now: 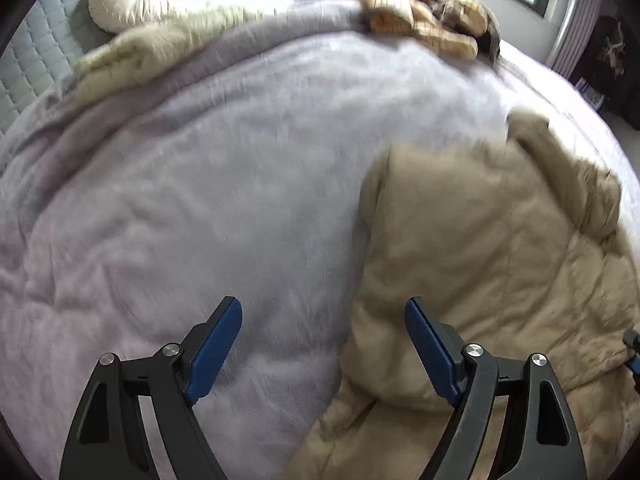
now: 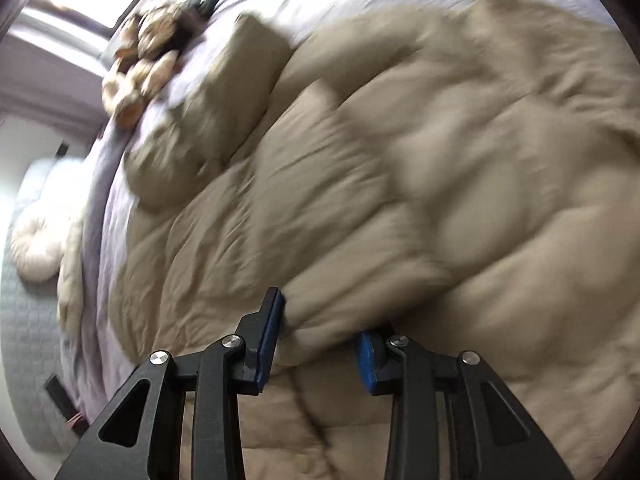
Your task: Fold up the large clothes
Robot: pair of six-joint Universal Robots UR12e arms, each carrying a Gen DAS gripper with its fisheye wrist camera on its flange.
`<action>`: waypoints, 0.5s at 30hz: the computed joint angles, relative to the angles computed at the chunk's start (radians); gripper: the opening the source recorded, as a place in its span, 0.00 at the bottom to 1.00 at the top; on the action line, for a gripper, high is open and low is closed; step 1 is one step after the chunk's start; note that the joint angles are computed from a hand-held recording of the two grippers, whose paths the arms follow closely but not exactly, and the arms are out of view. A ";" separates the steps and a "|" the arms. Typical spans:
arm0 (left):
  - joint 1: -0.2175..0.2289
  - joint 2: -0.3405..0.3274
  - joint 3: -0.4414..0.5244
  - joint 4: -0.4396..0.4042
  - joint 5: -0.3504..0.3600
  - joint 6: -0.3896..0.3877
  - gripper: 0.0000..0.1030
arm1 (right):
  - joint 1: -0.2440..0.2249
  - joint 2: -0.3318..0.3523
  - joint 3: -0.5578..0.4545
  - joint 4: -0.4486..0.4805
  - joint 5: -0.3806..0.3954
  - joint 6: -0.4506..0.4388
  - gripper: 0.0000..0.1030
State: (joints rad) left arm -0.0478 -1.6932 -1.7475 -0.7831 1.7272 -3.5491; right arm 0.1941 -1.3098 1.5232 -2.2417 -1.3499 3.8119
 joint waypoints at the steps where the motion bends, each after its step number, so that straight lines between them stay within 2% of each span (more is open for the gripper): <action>1: 0.002 -0.008 0.014 0.017 0.003 0.017 0.82 | -0.003 -0.010 0.000 -0.002 -0.028 0.002 0.38; 5: 0.003 -0.065 0.078 0.034 0.028 0.050 0.82 | 0.001 -0.033 0.001 -0.021 -0.135 -0.034 0.38; 7: 0.005 -0.104 0.112 0.009 0.016 0.062 0.82 | 0.009 -0.039 0.001 -0.059 -0.179 -0.076 0.37; 8: -0.001 -0.124 0.124 -0.001 0.034 0.067 0.82 | 0.007 -0.044 0.021 -0.090 -0.183 -0.105 0.35; 11: -0.014 -0.156 0.142 -0.028 0.071 0.059 0.82 | 0.010 -0.029 0.011 -0.103 -0.126 -0.196 0.34; 13: -0.015 -0.156 0.136 -0.019 0.074 0.034 0.82 | 0.011 -0.010 -0.003 -0.073 -0.082 -0.243 0.32; 15: -0.016 -0.157 0.132 -0.011 0.076 0.025 0.82 | 0.017 0.006 -0.014 -0.022 -0.087 -0.282 0.30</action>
